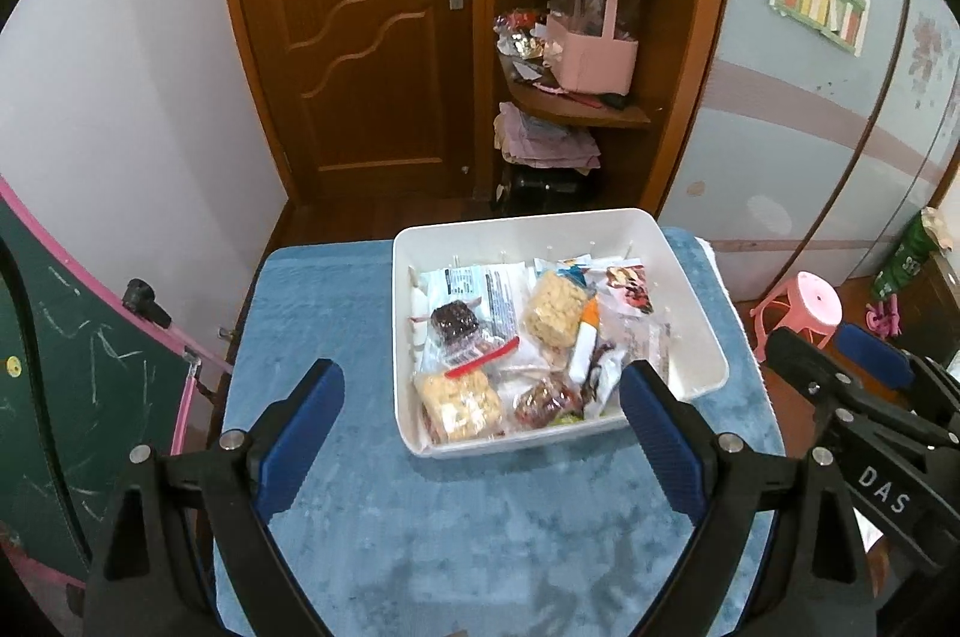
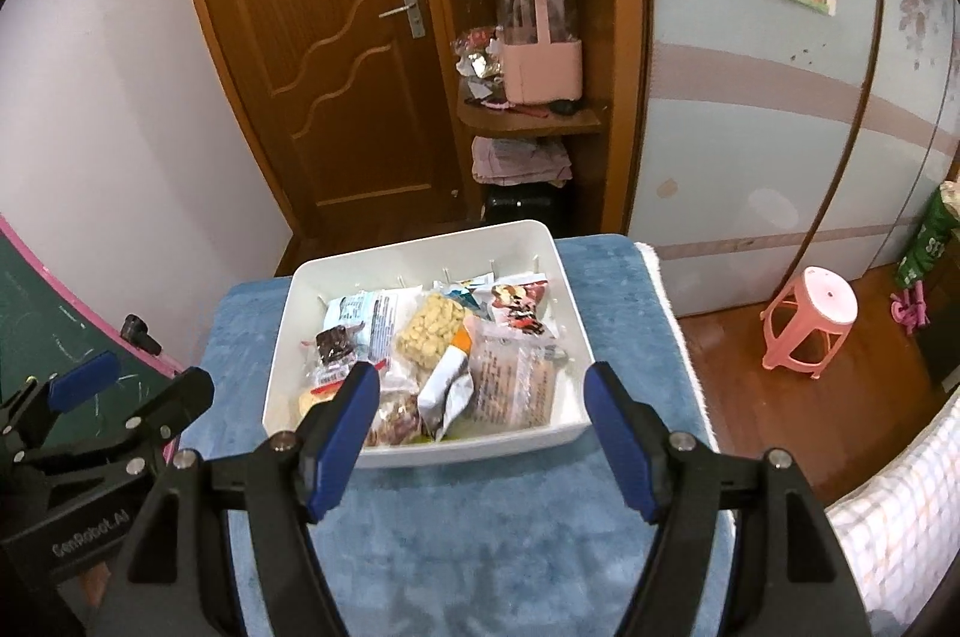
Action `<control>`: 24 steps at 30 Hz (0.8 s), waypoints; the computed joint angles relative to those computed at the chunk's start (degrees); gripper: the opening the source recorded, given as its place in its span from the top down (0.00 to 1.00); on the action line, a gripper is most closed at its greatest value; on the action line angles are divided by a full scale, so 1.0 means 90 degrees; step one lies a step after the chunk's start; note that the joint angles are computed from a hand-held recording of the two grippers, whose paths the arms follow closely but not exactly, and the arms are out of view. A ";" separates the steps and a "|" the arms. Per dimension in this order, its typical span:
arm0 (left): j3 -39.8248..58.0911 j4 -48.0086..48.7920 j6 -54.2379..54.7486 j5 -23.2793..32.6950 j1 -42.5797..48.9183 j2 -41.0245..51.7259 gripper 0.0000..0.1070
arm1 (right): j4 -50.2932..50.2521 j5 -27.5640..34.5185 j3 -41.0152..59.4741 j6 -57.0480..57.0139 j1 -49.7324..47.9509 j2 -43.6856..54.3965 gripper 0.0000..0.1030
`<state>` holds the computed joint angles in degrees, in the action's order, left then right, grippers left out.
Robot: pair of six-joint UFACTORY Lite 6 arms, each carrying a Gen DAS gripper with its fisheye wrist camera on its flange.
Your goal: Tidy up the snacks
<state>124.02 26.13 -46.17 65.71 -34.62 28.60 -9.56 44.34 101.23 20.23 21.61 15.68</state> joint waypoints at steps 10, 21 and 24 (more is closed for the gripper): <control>-0.1324 0.0715 -0.1344 0.1090 -0.1697 -0.1649 0.13 | -0.0336 0.0479 -0.2240 0.0372 0.0491 -0.2901 0.30; -0.1860 0.1166 -0.3199 0.2762 -0.3940 -0.2428 0.13 | -0.1165 0.1902 -0.3405 0.1734 0.2090 -0.4805 0.24; -0.1909 0.1249 -0.3581 0.3097 -0.4367 -0.2500 0.13 | -0.1104 0.2062 -0.3589 0.1918 0.2274 -0.5118 0.24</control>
<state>106.84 37.37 -78.40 93.58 -73.92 6.10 -19.50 62.89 68.93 37.49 42.08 -30.38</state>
